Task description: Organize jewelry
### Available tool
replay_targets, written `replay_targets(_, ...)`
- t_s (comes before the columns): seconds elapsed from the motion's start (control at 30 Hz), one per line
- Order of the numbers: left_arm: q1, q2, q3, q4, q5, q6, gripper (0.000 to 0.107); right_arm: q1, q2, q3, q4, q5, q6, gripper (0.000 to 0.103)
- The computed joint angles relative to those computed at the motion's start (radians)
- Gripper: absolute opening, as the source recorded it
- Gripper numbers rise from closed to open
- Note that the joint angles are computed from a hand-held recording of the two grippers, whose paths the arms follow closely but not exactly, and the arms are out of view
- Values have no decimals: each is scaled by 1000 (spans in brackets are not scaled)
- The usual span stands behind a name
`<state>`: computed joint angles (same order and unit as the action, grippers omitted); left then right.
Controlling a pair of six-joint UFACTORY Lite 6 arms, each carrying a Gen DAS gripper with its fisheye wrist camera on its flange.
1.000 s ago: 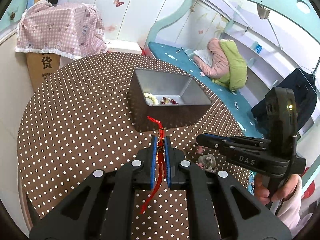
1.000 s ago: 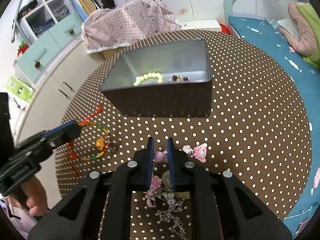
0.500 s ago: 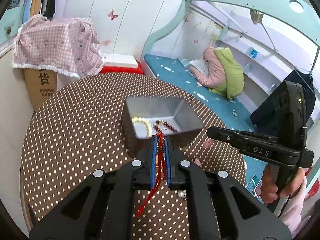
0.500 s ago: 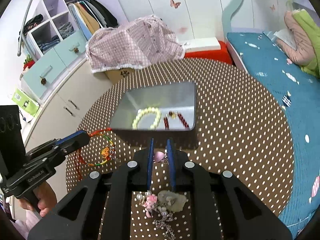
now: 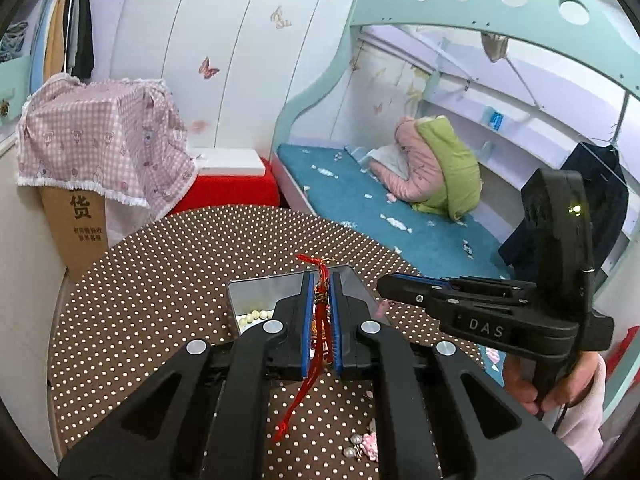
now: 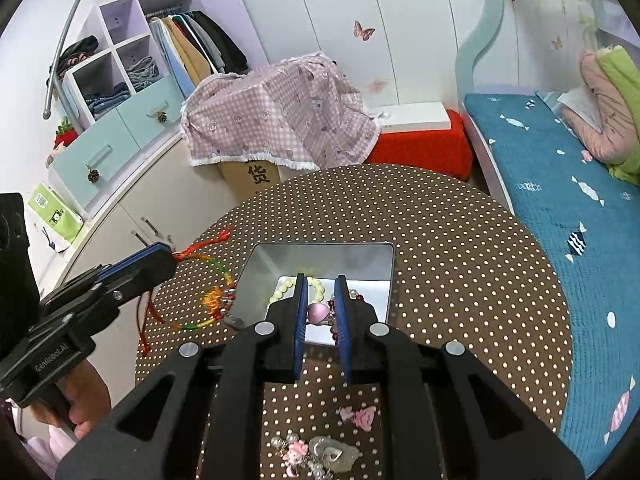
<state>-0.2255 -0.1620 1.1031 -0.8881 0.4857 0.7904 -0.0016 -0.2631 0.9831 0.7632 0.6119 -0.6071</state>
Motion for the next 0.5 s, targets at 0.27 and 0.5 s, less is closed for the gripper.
replay_targets(0.27, -44, 170, 46, 95, -57, -103, 9, -13, 121, 37, 62, 14, -79, 13)
replay_targets(0.5, -43, 214, 52, 102, -56, -105, 11, -20, 158, 54, 57, 21, -81, 15)
